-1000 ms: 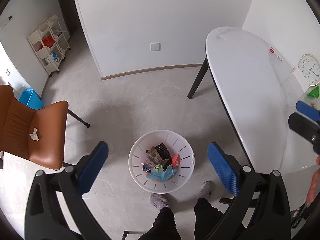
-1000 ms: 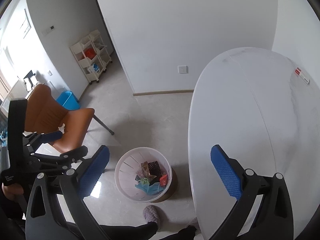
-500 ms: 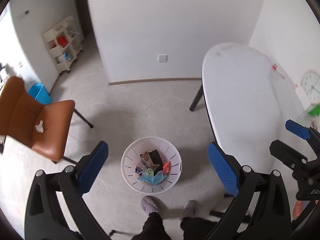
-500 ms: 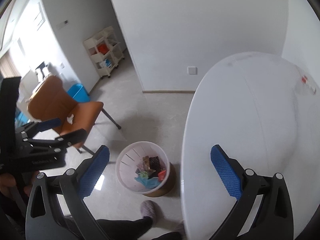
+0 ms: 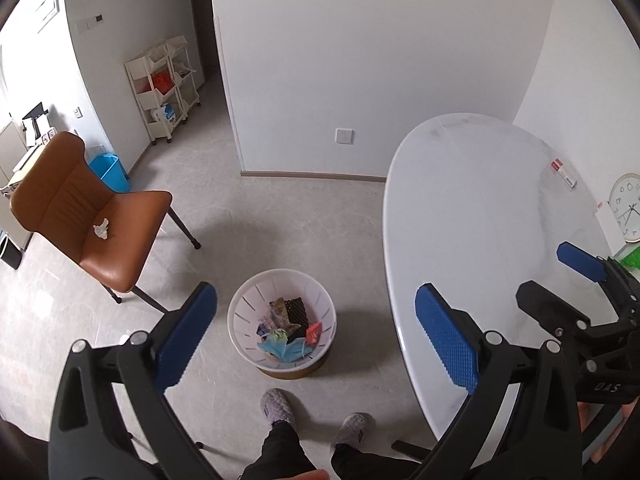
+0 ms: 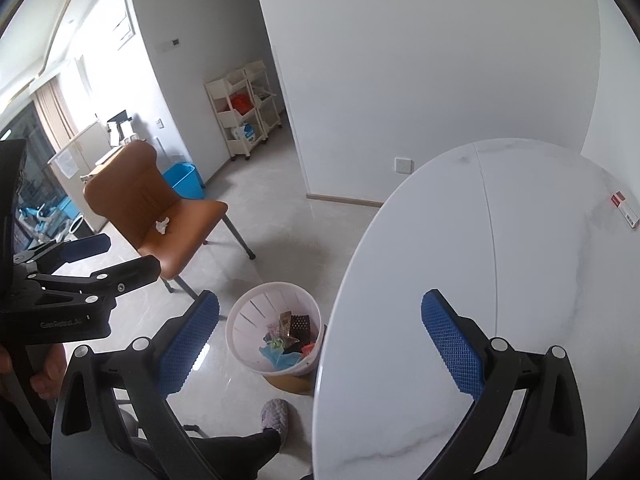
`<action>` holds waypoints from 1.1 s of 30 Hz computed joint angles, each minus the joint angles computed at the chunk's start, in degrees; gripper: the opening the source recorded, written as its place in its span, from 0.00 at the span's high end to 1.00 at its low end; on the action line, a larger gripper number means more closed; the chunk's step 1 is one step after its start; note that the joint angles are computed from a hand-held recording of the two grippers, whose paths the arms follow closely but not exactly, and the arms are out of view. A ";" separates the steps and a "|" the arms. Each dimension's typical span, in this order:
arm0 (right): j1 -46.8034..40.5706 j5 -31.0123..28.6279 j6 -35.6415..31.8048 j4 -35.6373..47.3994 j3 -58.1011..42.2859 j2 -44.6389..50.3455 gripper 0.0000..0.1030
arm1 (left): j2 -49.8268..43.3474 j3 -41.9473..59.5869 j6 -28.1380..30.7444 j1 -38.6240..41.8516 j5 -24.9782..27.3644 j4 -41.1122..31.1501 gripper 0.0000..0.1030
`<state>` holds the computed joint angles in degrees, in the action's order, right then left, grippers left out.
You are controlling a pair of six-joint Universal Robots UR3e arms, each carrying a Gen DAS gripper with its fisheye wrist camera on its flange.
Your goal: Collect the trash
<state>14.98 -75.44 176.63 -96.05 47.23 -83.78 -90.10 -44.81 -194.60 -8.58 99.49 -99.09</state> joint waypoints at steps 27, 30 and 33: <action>-4.50 3.94 -3.71 -0.44 7.00 -5.11 0.02 | -7.35 11.73 -10.03 -10.32 8.75 -6.92 0.08; -2.97 3.63 -3.87 -0.46 5.37 -3.48 0.02 | -6.16 10.66 -10.89 -9.38 9.19 -7.44 0.08; -1.35 3.53 -3.68 -0.21 2.99 -1.49 0.02 | -4.85 9.42 -11.23 -8.29 9.57 -7.64 0.08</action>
